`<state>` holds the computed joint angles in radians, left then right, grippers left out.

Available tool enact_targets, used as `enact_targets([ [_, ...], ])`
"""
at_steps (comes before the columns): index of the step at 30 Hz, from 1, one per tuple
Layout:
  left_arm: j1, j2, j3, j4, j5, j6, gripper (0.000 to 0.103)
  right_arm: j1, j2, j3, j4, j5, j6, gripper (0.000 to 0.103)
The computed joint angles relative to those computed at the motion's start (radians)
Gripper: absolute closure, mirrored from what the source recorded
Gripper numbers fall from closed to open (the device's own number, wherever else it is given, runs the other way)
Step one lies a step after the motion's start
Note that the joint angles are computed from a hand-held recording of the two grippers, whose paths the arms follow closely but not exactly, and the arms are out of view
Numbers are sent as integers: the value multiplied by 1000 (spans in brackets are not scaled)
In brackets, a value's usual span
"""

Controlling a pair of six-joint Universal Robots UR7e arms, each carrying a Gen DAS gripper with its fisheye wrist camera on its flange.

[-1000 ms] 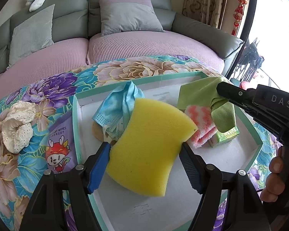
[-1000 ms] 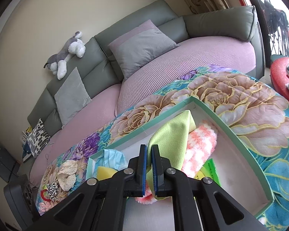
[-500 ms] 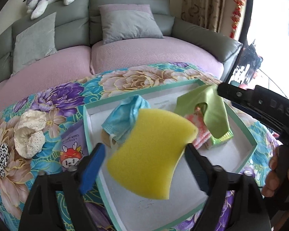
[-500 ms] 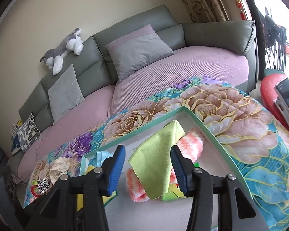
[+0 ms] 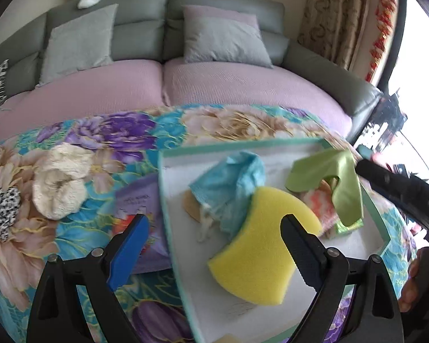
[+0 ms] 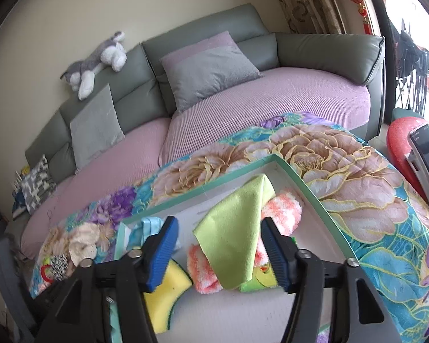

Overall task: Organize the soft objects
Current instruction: 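Open both tools to drop the sponge and cloth into the box lid, then lift both open tools out of the box lid back toward the pile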

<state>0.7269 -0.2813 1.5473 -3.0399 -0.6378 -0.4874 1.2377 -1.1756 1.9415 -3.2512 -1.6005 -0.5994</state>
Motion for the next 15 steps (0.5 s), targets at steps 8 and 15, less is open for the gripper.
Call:
enact_targets([
  [8, 13, -87, 105, 119, 170, -272, 3, 44, 29, 2, -32, -144, -87, 0],
  [15, 33, -179, 188, 324, 216, -567, 3, 70, 48, 10, -58, -204, -136, 0],
])
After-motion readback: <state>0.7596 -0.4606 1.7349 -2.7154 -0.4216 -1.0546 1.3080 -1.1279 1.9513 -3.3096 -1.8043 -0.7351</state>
